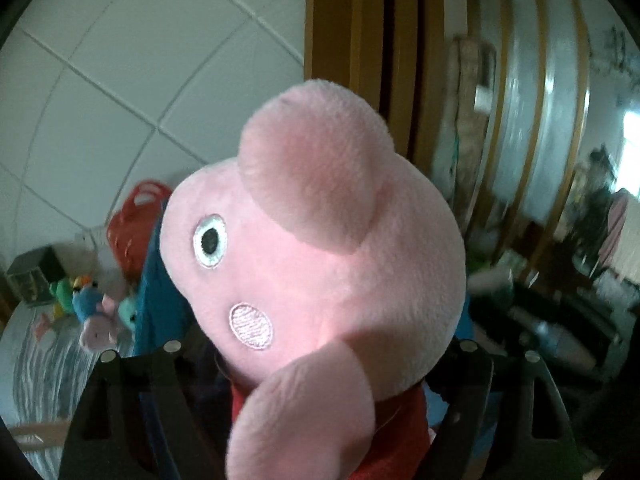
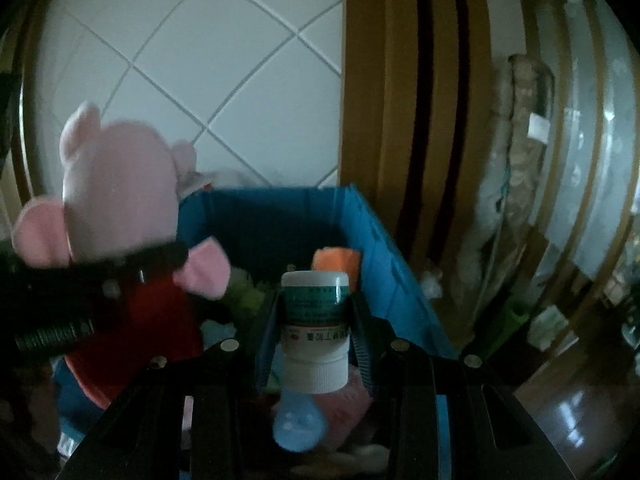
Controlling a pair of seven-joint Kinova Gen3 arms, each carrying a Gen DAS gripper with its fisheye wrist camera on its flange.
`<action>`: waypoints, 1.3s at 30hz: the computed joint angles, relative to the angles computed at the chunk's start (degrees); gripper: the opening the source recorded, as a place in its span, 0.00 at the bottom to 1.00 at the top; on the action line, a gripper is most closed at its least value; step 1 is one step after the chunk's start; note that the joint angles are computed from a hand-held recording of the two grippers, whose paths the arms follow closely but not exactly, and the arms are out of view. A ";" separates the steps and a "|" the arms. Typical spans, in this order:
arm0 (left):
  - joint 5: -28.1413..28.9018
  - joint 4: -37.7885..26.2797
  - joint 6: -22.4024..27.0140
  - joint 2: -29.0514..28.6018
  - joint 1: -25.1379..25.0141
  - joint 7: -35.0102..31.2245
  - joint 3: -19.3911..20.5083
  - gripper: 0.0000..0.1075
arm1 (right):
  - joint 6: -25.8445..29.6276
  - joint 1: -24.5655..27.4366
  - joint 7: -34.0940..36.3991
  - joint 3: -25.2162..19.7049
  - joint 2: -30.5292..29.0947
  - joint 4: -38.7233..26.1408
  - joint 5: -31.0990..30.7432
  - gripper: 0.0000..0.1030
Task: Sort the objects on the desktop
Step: 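Open both tools to drop the pig plush and bottle into the crate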
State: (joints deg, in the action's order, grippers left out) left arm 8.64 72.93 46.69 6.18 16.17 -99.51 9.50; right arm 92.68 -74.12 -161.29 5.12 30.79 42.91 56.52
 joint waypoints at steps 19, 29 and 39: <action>-11.07 -4.42 19.73 3.96 8.10 13.18 -0.09 0.81 | -10.05 9.18 -8.00 -9.88 -10.25 20.70 -4.22 0.33; -14.06 2.67 13.14 -3.60 6.13 15.36 0.80 0.88 | -12.28 11.16 -7.08 -10.77 -10.15 21.43 -6.61 0.61; -9.32 11.09 4.57 -10.74 1.38 13.33 0.10 0.94 | -8.67 7.85 -7.77 -10.45 -8.98 19.44 -3.86 1.00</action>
